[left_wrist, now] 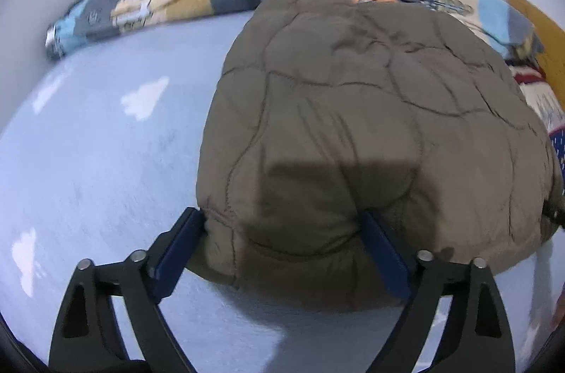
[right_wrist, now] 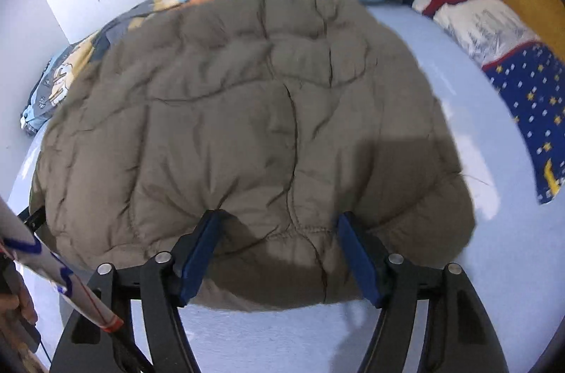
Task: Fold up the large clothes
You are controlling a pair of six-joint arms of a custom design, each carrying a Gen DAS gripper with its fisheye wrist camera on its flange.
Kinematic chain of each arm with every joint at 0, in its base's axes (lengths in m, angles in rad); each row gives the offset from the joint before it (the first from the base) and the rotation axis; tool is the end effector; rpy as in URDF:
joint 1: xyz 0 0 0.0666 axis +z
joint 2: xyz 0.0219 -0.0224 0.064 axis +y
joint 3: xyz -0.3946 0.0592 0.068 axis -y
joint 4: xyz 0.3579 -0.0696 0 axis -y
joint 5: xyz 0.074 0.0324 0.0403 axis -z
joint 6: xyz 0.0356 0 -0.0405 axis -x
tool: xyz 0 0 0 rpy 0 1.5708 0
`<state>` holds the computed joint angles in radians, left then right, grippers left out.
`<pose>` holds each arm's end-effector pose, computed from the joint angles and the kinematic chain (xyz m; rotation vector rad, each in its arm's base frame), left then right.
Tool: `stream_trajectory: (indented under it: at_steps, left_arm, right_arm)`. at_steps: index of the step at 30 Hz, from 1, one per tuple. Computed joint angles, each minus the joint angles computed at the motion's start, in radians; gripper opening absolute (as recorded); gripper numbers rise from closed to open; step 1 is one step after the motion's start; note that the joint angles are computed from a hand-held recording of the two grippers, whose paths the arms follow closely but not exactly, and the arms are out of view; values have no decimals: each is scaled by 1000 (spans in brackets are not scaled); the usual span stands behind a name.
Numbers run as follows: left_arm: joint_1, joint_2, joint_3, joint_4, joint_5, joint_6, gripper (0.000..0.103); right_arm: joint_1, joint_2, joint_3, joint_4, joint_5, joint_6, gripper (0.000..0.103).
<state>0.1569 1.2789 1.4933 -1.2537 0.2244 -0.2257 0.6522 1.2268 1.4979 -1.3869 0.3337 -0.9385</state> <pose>0.3748 0.0509 0.5104 0.1675 2.5708 -0.1516 0.2813 0.1997 0.5241 0.4690 2.5465 0.1227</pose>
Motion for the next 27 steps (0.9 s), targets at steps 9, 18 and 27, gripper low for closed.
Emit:
stream_trajectory:
  at_steps: [9,18,27]
  left_arm:
    - [128,53,170,-196,227,123,93]
    - [209,94,160,-308,357,294,92]
    - [247,63,50,-245,445,453,92]
  right_arm:
    - [-10,-120,49,-33,88,-110,84]
    - [-148,-364,-211,43,-93,-459,93]
    - [-173,-404,-323,185,-179,-565,93]
